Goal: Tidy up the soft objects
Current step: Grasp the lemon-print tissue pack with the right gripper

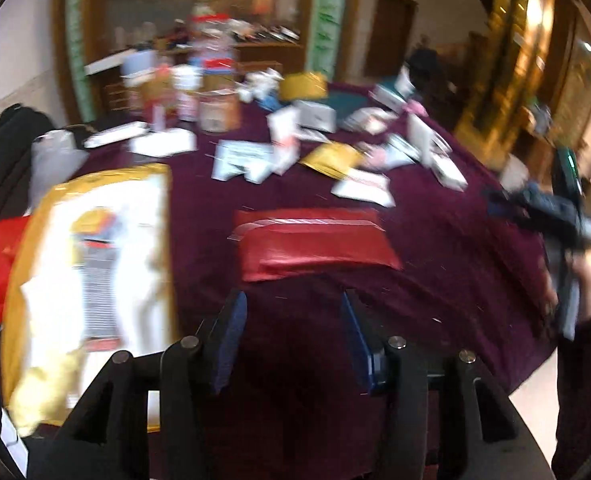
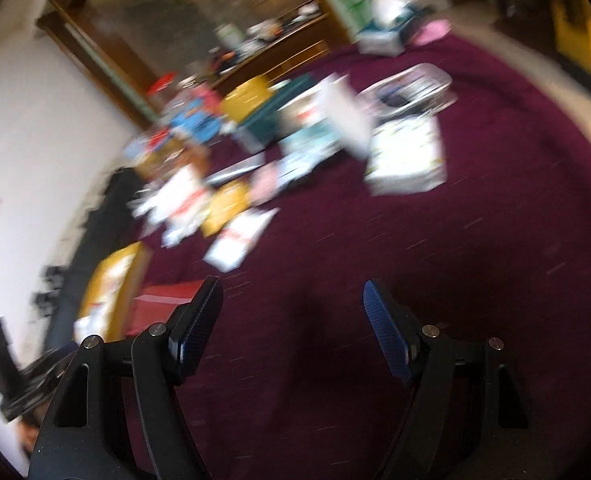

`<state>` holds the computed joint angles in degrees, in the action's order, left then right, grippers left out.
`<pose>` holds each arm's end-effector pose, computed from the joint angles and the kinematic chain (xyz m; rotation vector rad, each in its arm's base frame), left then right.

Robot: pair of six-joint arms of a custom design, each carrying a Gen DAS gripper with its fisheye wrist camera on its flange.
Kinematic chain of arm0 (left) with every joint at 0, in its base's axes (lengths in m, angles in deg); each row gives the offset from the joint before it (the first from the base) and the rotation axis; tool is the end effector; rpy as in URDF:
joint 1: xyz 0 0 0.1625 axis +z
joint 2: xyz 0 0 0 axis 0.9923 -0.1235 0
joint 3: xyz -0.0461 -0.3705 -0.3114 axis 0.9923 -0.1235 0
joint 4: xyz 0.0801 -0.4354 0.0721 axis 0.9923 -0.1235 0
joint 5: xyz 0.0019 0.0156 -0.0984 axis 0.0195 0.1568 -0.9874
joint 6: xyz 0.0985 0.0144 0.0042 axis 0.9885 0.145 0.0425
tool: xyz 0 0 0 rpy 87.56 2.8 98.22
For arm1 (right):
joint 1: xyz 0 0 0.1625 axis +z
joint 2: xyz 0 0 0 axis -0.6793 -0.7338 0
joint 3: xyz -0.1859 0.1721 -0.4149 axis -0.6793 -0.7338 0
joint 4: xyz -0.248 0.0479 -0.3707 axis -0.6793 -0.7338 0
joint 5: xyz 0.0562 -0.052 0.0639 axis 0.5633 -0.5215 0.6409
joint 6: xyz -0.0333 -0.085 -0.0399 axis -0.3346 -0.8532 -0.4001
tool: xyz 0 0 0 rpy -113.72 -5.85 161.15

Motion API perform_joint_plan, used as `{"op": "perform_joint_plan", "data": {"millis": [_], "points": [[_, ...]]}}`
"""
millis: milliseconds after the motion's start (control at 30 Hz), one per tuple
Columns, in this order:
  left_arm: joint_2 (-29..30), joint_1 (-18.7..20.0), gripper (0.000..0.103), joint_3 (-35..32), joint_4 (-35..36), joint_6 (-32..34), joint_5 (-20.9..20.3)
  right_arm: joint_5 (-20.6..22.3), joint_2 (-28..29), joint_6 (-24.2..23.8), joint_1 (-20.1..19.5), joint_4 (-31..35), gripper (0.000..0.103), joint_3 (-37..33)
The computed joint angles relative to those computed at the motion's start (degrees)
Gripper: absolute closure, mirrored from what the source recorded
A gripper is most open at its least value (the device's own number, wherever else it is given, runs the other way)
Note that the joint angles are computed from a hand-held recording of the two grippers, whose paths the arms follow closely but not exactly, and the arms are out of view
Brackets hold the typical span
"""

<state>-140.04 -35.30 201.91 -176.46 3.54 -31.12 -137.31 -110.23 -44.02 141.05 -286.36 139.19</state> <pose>-0.0479 -0.3514 0.2594 0.6033 2.4024 -0.7223 0.1692 -0.4275 0.1002 0.1818 -2.7353 0.9418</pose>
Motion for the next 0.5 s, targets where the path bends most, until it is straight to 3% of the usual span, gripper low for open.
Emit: {"op": "perform_joint_plan", "data": {"millis": [33, 167, 233, 367, 433, 500], "points": [[1.2, 0.0, 0.053, -0.1, 0.1, -0.2, -0.6, -4.8, -0.2, -0.3, 0.7, 0.1, 0.029, -1.2], [6.0, 0.9, 0.053, -1.5, 1.1, -1.6, -2.0, -15.4, 0.2, 0.4, 1.4, 4.5, 0.03, -7.5], [6.9, 1.0, 0.053, -1.8, 1.8, -2.2, -1.9, -18.8, 1.4, 1.0, 1.3, 8.2, 0.03, -11.3], [6.9, 1.3, 0.053, -2.4, 2.9, -2.8, -1.0, -29.8, 6.3, 4.2, 1.7, 17.9, 0.03, -20.5], [6.8, 1.9, 0.053, -2.9, 3.5, -3.3, -0.2, -31.7, 7.9, 5.1, 1.4, 21.3, 0.026, -22.9], [6.6, 2.9, 0.053, -3.4, 3.5, -3.1, 0.1, -36.8, 11.4, 0.0, 2.2, 18.6, 0.026, -25.6]]}}
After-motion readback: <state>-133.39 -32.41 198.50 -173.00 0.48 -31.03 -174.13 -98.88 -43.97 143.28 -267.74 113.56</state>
